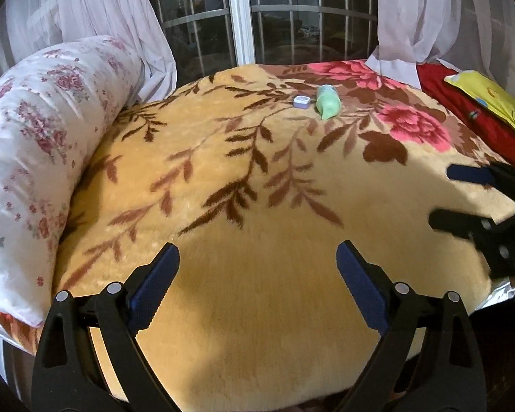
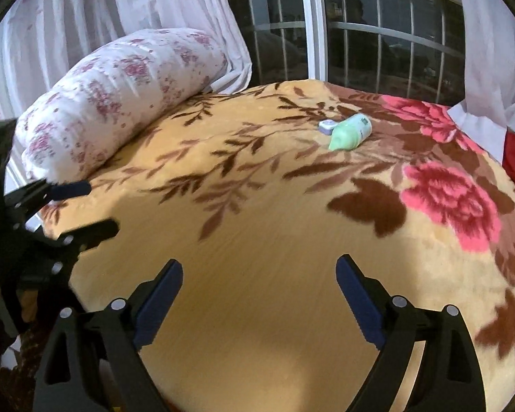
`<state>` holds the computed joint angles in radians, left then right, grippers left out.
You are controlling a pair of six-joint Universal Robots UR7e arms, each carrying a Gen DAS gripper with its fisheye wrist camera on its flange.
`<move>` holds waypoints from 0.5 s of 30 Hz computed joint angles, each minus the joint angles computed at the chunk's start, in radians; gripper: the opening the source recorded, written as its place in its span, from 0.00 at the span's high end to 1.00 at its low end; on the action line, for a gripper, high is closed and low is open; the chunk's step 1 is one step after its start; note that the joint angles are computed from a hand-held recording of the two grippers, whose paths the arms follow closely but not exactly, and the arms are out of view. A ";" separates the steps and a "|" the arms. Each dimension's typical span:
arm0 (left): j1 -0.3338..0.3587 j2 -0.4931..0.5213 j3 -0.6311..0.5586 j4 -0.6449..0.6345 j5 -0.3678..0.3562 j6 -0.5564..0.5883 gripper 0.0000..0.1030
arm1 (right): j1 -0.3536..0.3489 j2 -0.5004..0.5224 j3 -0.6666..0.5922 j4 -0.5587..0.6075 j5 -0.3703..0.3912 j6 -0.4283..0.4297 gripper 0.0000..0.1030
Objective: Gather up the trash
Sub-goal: 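Lower the foam tube and black ball into the orange bin and open both grippers, then grasp the green roll-on deodorant with the right gripper and lift it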
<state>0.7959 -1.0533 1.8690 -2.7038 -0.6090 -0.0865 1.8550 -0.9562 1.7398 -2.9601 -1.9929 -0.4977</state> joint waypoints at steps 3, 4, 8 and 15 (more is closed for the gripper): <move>0.012 0.016 -0.021 -0.020 -0.013 0.018 0.12 | -0.007 0.061 -0.107 0.008 -0.023 -0.012 0.12; 0.015 0.022 -0.026 -0.036 -0.014 0.024 0.12 | -0.008 0.087 -0.151 0.007 -0.042 -0.022 0.12; 0.025 0.054 -0.055 -0.103 -0.019 0.078 0.12 | -0.015 0.189 -0.321 0.013 -0.086 -0.052 0.12; 0.046 0.100 -0.101 -0.172 -0.043 0.151 0.12 | -0.045 0.395 -0.699 0.174 -0.143 -0.037 0.12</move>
<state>0.8419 -0.9538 1.7677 -2.8755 -0.6519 0.0641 1.8096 -0.5608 1.0412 -2.7858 -2.1362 -0.5345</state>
